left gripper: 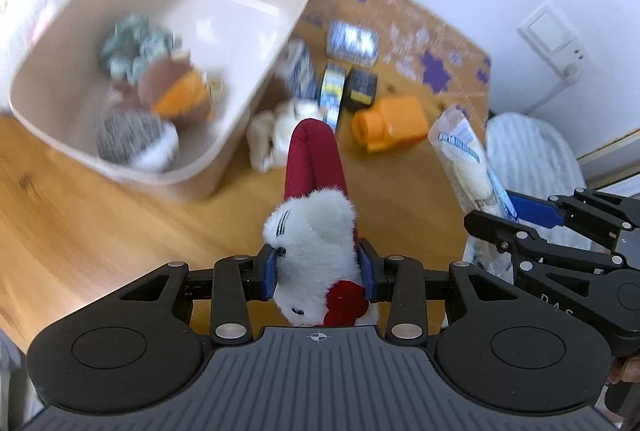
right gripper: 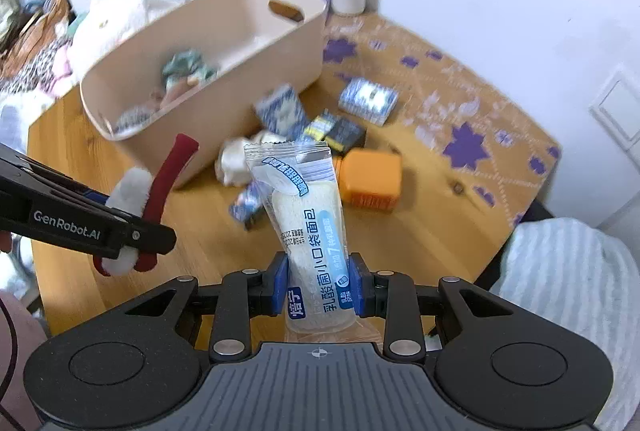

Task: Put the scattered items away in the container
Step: 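Lift both held items and carry them over the beige basket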

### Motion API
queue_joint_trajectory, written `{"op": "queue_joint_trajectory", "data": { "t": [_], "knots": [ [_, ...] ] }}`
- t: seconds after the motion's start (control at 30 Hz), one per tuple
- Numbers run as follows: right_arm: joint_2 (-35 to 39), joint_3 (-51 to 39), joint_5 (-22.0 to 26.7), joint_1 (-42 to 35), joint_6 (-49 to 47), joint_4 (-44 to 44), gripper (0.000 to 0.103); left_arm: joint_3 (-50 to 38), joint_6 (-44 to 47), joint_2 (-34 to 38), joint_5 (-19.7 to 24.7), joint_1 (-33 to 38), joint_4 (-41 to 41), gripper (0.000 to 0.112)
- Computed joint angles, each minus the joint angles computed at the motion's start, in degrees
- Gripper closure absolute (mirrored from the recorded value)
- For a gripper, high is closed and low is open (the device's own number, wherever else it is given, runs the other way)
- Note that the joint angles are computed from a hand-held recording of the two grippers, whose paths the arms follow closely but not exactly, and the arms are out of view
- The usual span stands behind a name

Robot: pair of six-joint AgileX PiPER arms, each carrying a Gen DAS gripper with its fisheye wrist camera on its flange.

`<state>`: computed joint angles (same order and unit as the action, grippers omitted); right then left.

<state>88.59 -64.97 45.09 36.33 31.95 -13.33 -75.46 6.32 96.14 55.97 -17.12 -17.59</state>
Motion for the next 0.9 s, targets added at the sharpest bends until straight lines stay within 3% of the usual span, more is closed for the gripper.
{"op": "queue_joint_trajectory", "data": {
  "t": [0.27, 0.5, 0.77, 0.9],
  "knots": [
    [3.2, -9.4, 4.6, 3.0, 6.0, -5.2, 0.074, -6.0, 10.1, -0.3, 1.2, 6.0, -3.9, 0.072],
    [11.0, -22.1, 7.9, 4.6, 8.2, -6.6, 0.074, -15.9, 14.0, 5.1, 2.9, 12.1, -5.8, 0.072],
    [25.8, -44.1, 13.0, 5.6, 5.6, -4.5, 0.074, -30.0, 12.4, 15.3, 7.2, 17.3, -4.1, 0.072],
    [35.4, -59.7, 18.4, 5.7, 3.3, -2.6, 0.074, -36.4, 12.7, 20.6, 8.7, 18.5, -2.2, 0.072]
  ]
}}
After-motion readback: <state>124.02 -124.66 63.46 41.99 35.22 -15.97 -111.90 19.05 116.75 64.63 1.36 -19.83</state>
